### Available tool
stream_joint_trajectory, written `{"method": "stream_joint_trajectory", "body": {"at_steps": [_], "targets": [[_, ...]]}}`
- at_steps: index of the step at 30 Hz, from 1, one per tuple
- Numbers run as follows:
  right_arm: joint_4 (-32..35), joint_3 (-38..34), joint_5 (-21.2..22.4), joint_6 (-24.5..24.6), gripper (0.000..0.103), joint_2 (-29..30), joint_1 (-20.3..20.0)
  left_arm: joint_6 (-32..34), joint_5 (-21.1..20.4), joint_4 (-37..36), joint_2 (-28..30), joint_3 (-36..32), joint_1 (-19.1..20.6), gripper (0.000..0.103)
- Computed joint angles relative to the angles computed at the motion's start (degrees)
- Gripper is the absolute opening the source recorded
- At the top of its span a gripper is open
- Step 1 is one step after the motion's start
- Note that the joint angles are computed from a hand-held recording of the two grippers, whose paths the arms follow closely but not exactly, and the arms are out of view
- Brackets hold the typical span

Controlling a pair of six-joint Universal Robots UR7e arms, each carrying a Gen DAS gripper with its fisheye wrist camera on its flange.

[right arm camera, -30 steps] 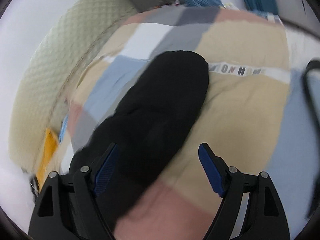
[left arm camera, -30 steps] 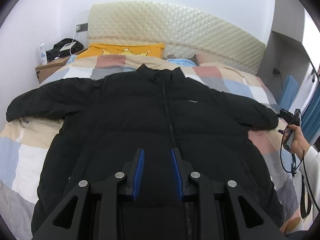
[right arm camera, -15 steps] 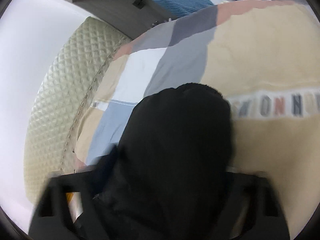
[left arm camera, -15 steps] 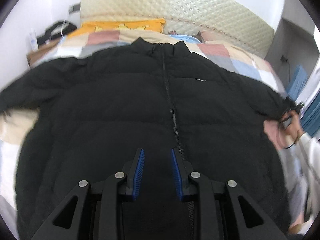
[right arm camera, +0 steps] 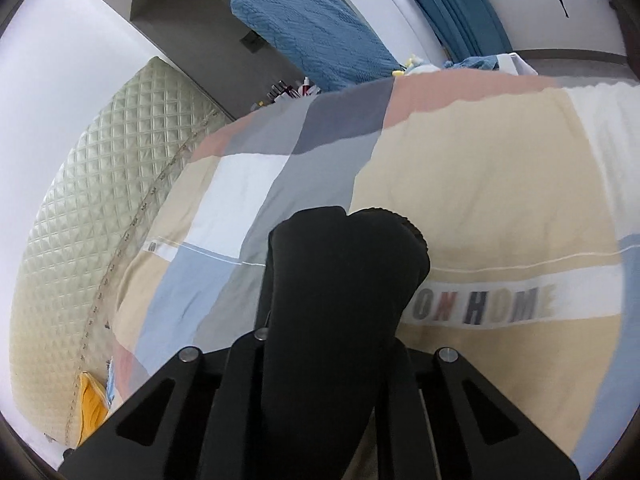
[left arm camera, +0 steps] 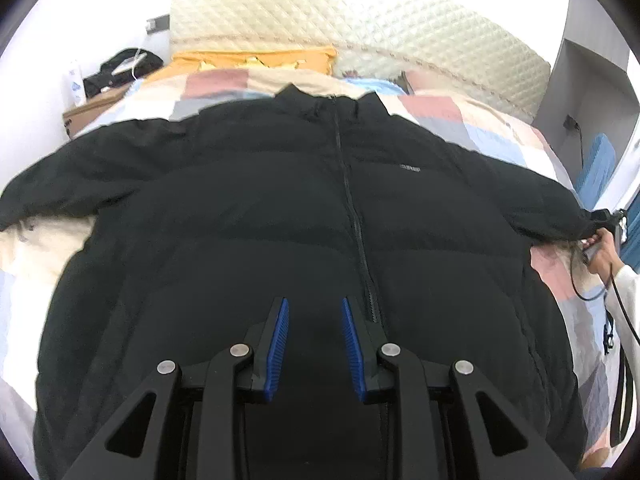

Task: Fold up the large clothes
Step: 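Close the right gripper on the black sleeve cuff, then lift the sleeve cuff up with the right gripper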

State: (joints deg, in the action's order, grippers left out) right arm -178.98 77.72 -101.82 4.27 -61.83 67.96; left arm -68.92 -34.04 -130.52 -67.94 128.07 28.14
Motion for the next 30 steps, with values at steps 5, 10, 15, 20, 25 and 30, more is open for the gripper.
{"method": "stream_joint_trajectory", "body": {"at_steps": [5, 10, 15, 20, 25, 30], "targets": [[-0.08, 2.18, -3.63, -4.62, 0.013, -3.47, 1.94, -2.15, -0.61, 1.18, -3.02, 0.85, -1.39, 0.027], [1.72, 3.48, -5.3, -10.16, 0.013, -7.03, 4.73, -8.73, 0.62, 9.52, -6.02, 0.28, -5.82, 0.027], [1.77, 4.33, -6.62, -14.18, 0.013, -10.02, 9.71, -12.9, 1.02, 18.0, -8.67, -1.0, -10.43, 0.027], [0.94, 4.0, -10.11, -20.04, 0.013, -10.82, 17.29, -16.64, 1.23, 25.43, -11.06, -2.28, -14.53, 0.027], [0.89, 3.87, -12.59, -22.84, 0.013, -10.68, 24.1, -19.94, 1.48, 30.47, -13.24, -2.68, -17.49, 0.027], [2.5, 4.08, -10.66, -22.0, 0.013, -11.09, 29.62, -21.11, 1.52, 33.63, -14.71, -2.04, -19.11, 0.027]]}}
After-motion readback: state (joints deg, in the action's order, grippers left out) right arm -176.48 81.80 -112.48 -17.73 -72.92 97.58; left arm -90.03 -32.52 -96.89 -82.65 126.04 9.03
